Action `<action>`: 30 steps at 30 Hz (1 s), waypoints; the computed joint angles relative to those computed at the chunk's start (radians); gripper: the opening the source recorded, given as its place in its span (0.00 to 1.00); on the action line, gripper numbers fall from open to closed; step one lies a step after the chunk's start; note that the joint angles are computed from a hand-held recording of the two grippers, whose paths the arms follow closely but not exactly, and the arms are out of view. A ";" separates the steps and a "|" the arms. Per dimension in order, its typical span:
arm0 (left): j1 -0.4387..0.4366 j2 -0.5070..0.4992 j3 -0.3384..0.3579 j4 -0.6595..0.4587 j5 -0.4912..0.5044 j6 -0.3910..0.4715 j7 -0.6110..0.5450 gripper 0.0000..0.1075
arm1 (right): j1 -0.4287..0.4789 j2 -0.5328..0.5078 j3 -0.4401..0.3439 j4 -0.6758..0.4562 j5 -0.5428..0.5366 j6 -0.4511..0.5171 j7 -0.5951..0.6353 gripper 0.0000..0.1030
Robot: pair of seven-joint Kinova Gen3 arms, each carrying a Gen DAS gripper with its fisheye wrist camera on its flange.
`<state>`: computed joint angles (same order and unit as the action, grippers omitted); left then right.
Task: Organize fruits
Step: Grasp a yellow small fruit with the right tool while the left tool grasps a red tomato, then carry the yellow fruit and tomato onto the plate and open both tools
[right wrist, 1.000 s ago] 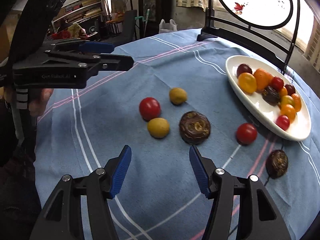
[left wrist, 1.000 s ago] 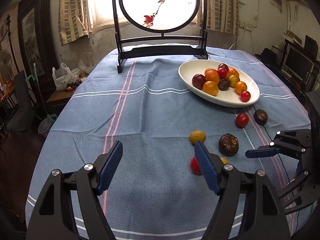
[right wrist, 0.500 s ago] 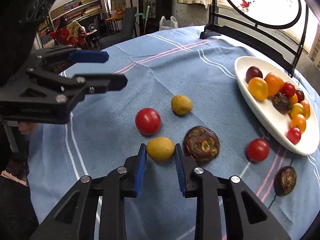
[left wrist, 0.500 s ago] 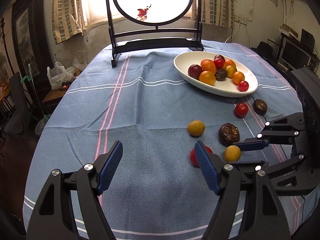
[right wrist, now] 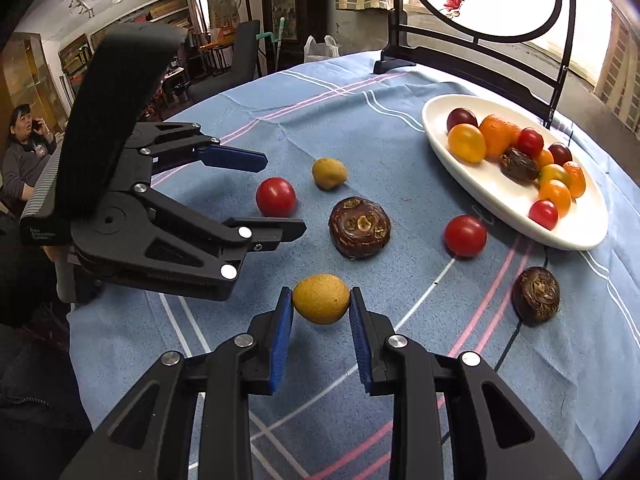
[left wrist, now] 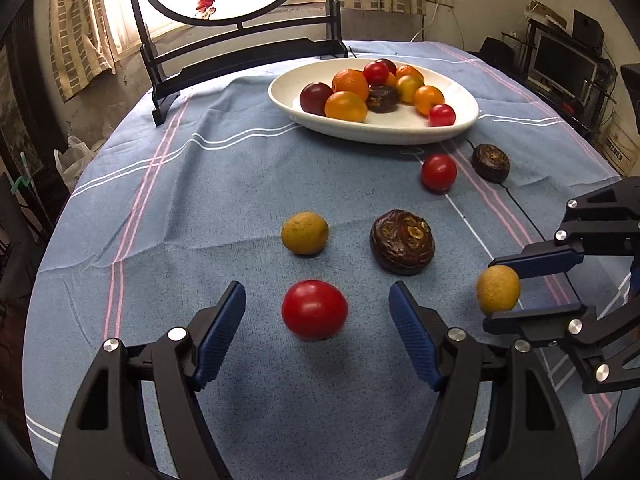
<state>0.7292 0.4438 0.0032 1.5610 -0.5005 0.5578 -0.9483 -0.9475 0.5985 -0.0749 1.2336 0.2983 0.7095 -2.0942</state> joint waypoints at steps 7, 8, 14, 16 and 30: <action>-0.026 0.032 0.035 -0.063 0.041 0.081 -0.043 0.34 | 0.002 0.005 -0.002 -0.003 -0.007 0.001 0.004 0.28; -0.022 0.036 0.029 -0.069 0.046 0.090 -0.038 0.33 | 0.000 0.004 0.001 -0.001 -0.005 0.000 0.001 0.28; 0.023 0.024 -0.009 -0.053 -0.001 0.083 0.024 0.30 | -0.005 -0.001 0.007 0.008 -0.001 0.006 -0.020 0.28; 0.037 0.015 -0.013 -0.047 -0.026 0.080 0.042 0.30 | -0.011 -0.008 0.013 0.020 0.009 0.001 -0.033 0.28; 0.089 0.013 0.003 -0.103 -0.137 0.130 0.122 0.30 | -0.035 -0.049 0.037 0.064 0.081 -0.030 -0.116 0.28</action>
